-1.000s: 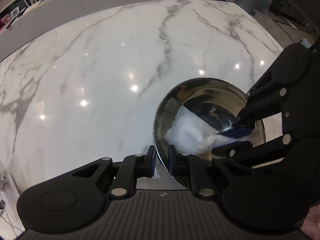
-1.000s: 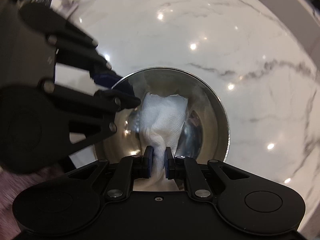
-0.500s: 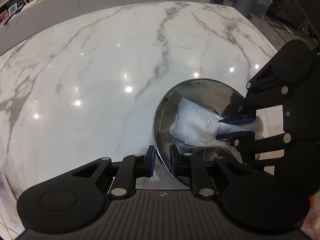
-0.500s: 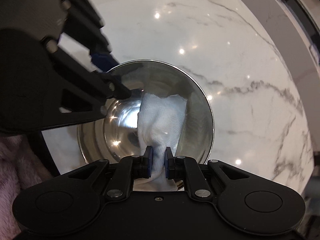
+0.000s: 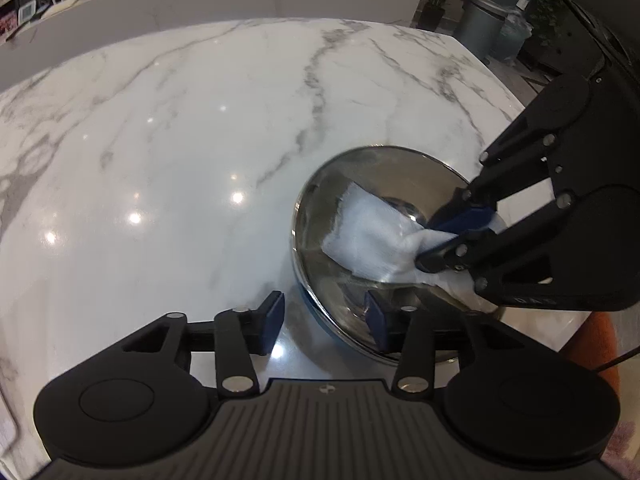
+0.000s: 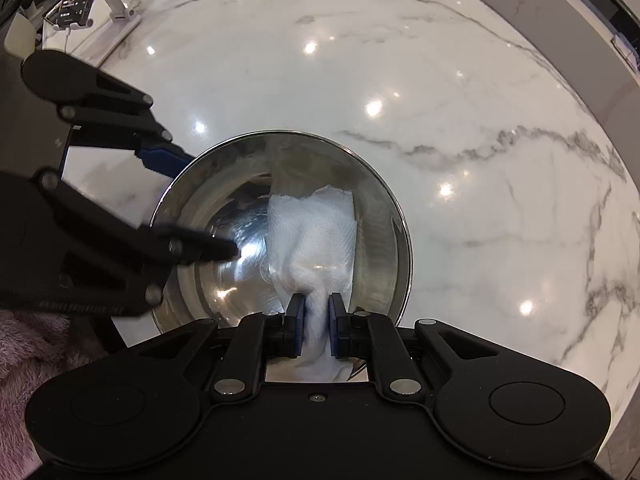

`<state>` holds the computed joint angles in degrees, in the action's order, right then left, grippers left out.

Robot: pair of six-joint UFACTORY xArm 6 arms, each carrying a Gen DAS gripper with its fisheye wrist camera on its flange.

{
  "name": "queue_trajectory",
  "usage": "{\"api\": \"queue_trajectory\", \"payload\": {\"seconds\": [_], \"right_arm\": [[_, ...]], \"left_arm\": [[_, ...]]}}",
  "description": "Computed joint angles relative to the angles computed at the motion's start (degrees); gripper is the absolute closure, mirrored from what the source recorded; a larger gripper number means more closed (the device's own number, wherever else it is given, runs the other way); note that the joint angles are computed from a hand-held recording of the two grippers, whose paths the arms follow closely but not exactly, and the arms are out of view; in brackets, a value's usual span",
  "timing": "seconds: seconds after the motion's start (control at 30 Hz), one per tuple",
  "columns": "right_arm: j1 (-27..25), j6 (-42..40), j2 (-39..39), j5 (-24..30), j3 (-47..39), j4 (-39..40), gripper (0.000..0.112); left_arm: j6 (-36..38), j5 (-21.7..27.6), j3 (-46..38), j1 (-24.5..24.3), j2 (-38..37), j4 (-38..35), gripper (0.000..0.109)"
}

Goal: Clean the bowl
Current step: 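Wipe the bowl's inner wall with the cloth in the right gripper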

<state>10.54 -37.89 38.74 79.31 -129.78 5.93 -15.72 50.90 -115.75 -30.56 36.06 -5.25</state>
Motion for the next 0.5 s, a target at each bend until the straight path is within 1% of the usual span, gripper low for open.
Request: {"api": "queue_trajectory", "payload": {"seconds": [0.03,0.07,0.13,0.23,0.3,0.5], "right_arm": [[0.1,0.1,-0.2,-0.3,0.4,0.1,0.103],[0.6,0.5,-1.5,-1.9,3.2,0.1,0.103],[0.7,1.0,-2.0,-2.6,4.4,0.6,0.103],[0.7,1.4,-2.4,-3.2,5.2,0.9,0.103],[0.8,1.4,-2.4,-3.6,5.5,0.8,0.103],[0.4,2.0,-2.2,-2.2,5.1,2.0,0.102]], "left_arm": [[0.0,1.3,-1.2,0.2,0.5,-1.7,0.066],[-0.5,2.4,-2.2,0.2,1.0,-2.5,0.066],[-0.8,3.7,-3.3,0.2,1.5,-3.1,0.067],[-2.0,5.3,-5.0,-0.2,2.1,-1.6,0.069],[-2.6,6.4,-6.3,-0.2,2.6,-0.7,0.074],[-2.9,7.8,-9.2,0.0,4.5,0.7,0.086]]}}
